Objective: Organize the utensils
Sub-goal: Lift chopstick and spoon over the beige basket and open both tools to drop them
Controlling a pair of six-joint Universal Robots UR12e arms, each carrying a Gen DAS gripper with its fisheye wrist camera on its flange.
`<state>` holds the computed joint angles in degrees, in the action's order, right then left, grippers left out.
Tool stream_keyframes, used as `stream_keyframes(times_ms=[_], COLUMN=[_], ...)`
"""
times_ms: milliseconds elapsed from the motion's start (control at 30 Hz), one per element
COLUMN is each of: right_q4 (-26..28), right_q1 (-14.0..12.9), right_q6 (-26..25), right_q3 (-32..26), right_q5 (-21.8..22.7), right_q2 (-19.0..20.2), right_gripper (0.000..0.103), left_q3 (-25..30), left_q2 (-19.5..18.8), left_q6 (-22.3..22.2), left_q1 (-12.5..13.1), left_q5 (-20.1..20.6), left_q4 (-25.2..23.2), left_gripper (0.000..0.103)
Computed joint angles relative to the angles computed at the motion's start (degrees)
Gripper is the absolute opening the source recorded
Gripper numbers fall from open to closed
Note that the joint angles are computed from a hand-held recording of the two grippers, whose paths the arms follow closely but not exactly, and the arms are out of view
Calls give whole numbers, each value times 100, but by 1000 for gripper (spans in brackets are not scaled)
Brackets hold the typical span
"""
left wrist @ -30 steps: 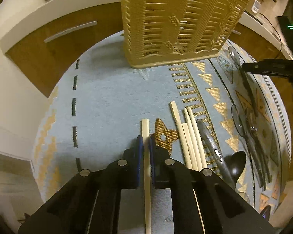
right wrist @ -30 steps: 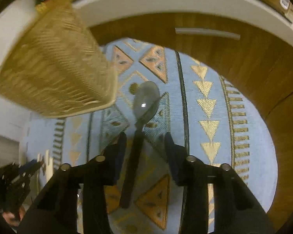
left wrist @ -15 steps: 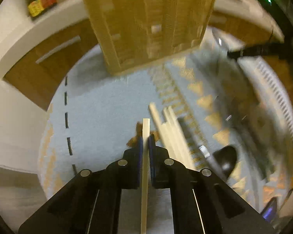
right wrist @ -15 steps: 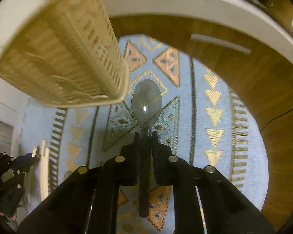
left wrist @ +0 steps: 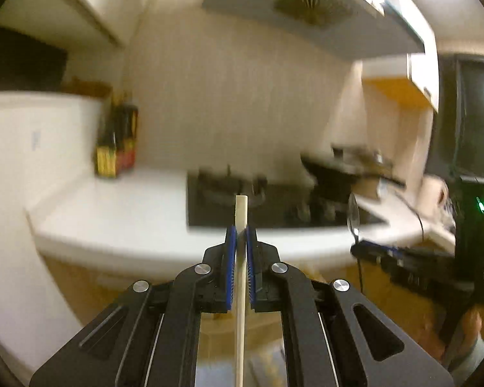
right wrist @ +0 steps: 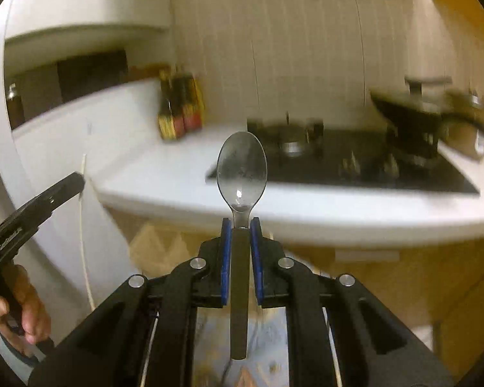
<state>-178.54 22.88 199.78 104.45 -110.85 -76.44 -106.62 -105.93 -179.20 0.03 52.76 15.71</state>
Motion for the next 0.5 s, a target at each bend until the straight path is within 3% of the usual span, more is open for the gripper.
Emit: stream_keyframes(times_ms=[67,133,233,367,500], right_q4=[-270,-593,-843,-1032,-1141], right_q1=[10,-54,-137,-284,-216], right_q6=[-64,-147,-201,-100,-225], right_q3=[-130,-220,-341,-392,-396], right_q5=[-35,-60,-109,-52,-182], right_q2=[138,300,521,731,879], right_gripper=[10,10,10,10,10], left_q3=[176,253,462,680,716], left_q2=[-210,-271,-468,-750,-944], left_q6=[-391,-683,-983,-1162,-1061], left_q1=[-165,-167,-230,-307,-376], left_q5=[205,257,430,720,1024], left_q4=[570,931,1259,1541,1677], left_gripper=[4,4,4,4,5])
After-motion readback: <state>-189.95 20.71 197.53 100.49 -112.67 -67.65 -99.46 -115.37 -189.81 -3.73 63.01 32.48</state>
